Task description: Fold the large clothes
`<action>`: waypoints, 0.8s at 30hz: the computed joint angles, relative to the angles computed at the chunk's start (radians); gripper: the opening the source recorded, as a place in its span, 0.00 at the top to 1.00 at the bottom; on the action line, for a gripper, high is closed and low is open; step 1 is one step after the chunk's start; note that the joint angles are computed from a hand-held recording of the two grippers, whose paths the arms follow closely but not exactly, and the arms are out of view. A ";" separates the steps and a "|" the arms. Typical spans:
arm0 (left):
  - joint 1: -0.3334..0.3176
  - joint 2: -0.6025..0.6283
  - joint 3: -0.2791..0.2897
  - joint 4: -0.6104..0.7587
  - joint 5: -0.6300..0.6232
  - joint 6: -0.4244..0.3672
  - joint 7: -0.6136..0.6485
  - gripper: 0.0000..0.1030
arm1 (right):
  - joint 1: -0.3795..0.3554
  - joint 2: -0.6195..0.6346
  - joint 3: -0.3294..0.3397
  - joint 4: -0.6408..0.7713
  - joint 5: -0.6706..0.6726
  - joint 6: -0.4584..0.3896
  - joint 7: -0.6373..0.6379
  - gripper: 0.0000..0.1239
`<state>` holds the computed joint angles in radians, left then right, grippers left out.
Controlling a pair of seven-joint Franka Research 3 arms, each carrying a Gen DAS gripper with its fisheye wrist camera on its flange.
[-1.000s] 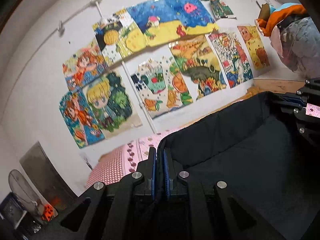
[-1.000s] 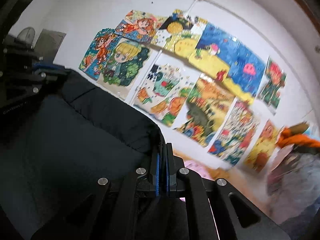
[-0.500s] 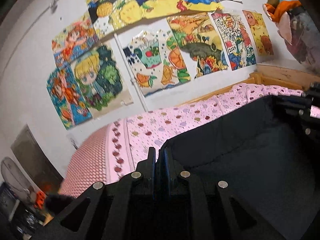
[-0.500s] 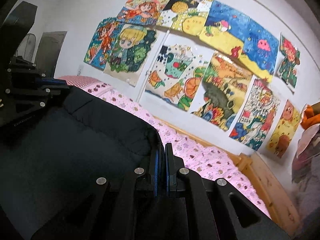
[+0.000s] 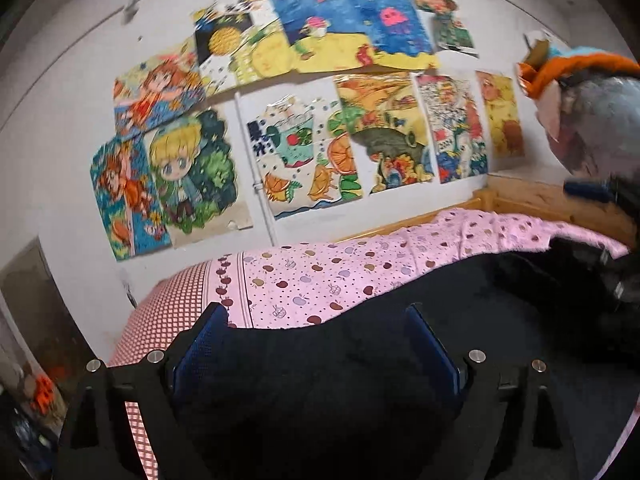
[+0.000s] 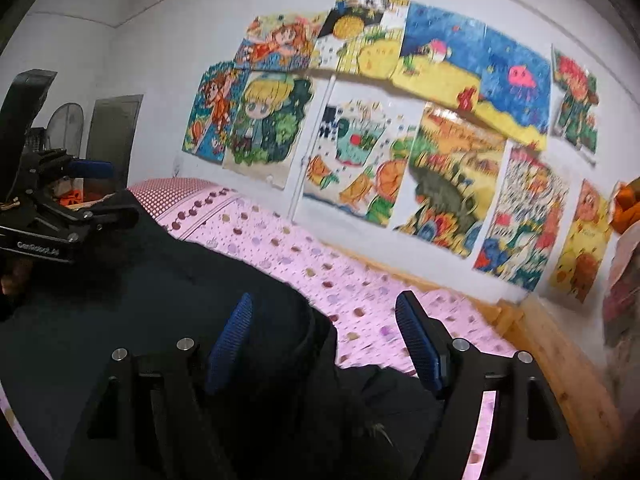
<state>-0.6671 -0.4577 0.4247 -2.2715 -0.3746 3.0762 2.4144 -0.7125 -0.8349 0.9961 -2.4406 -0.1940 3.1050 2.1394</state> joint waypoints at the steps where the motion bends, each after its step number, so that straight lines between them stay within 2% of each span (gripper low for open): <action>1: -0.008 -0.025 0.006 -0.013 0.001 -0.019 0.012 0.13 | 0.023 -0.033 -0.020 -0.025 0.007 0.009 0.009 0.38; 2: -0.011 -0.043 0.010 -0.020 -0.002 -0.042 0.019 0.12 | 0.046 -0.047 -0.040 -0.038 0.014 0.006 0.009 0.34; 6: -0.011 -0.140 0.022 -0.054 -0.036 -0.188 0.082 0.10 | 0.162 -0.107 -0.123 -0.099 0.033 -0.022 0.008 0.32; 9: 0.016 -0.196 0.008 -0.093 -0.055 -0.237 0.139 0.08 | 0.277 -0.094 -0.192 -0.122 0.013 -0.063 -0.048 0.30; 13: 0.092 -0.227 -0.040 -0.125 -0.058 -0.318 0.170 0.06 | 0.481 -0.009 -0.315 -0.144 0.008 -0.134 -0.131 0.29; 16: 0.157 -0.226 -0.077 -0.131 -0.050 -0.388 0.188 0.06 | 0.630 0.090 -0.420 -0.136 0.036 -0.238 -0.162 0.29; 18: 0.194 -0.214 -0.094 -0.124 -0.054 -0.433 0.196 0.06 | 0.672 0.138 -0.457 -0.125 0.040 -0.310 -0.159 0.29; 20: 0.241 -0.186 -0.117 -0.112 -0.051 -0.483 0.190 0.06 | 0.690 0.172 -0.484 -0.120 0.034 -0.346 -0.142 0.29; 24: 0.293 -0.138 -0.144 -0.092 -0.096 -0.508 0.214 0.02 | 0.785 0.230 -0.605 -0.133 0.076 -0.311 -0.128 0.29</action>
<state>-0.3739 -0.5958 0.2809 -2.3638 -0.4709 2.5686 2.6284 0.0723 -0.6052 0.3913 -2.5735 -0.1182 2.7939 2.0118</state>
